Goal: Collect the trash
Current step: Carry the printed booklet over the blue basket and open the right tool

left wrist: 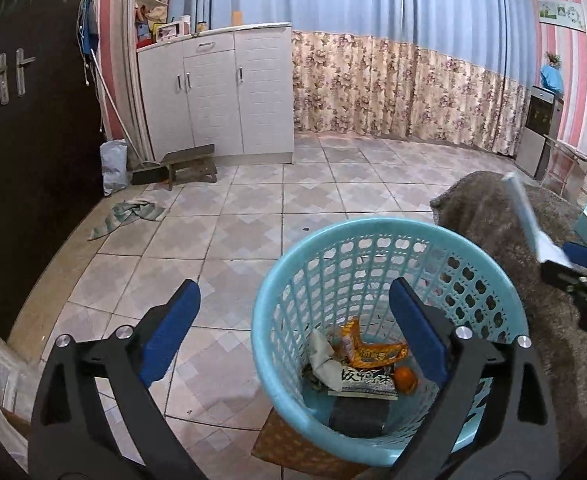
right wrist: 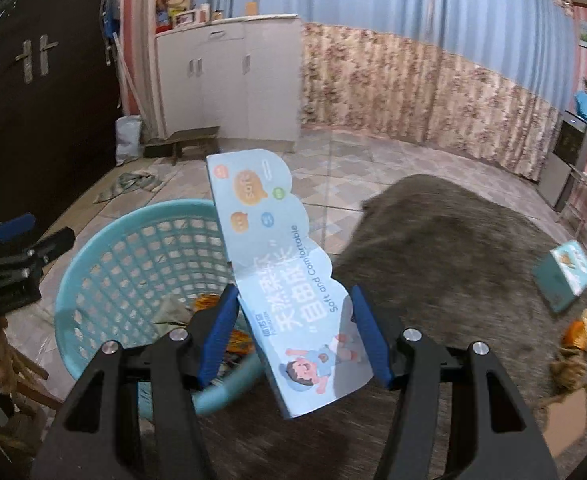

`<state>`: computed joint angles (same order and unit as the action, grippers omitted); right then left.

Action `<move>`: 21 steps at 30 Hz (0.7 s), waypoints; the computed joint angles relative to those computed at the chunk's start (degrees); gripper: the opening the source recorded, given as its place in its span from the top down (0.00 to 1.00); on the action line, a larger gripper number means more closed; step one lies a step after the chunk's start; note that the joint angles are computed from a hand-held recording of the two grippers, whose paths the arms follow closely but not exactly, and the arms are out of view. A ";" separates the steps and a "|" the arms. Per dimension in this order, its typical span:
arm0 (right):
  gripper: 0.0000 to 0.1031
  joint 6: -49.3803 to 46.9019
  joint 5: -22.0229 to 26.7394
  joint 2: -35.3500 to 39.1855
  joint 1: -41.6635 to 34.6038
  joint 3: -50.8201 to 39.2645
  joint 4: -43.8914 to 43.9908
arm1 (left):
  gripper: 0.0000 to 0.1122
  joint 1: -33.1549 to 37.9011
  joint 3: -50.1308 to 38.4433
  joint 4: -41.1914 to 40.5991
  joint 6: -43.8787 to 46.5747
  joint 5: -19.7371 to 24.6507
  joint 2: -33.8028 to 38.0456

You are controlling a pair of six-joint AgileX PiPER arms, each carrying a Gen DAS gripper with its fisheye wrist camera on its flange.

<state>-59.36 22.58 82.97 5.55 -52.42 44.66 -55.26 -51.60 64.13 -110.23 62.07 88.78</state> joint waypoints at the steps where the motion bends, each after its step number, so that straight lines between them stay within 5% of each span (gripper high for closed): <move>1: 0.44 1.56 -1.20 0.75 1.98 -0.12 -1.44 | 0.16 -0.24 0.16 -0.07 -0.47 0.43 0.10; 8: 0.43 3.34 -3.49 3.95 7.75 -1.34 -2.67 | 0.16 -0.69 2.01 -0.40 -2.32 1.21 -1.31; 9: 0.34 3.43 -3.35 4.11 7.86 -1.47 -2.63 | 0.16 -0.98 2.09 -0.56 -2.53 1.66 -1.43; 11: 0.22 -0.50 -2.68 3.72 7.13 -0.95 1.18 | 0.16 -1.33 2.04 -0.85 -2.63 2.48 -1.90; 21: 0.17 -6.59 0.00 -1.70 0.36 1.10 4.66 | 0.15 -4.32 -3.28 -2.57 -0.17 6.83 0.37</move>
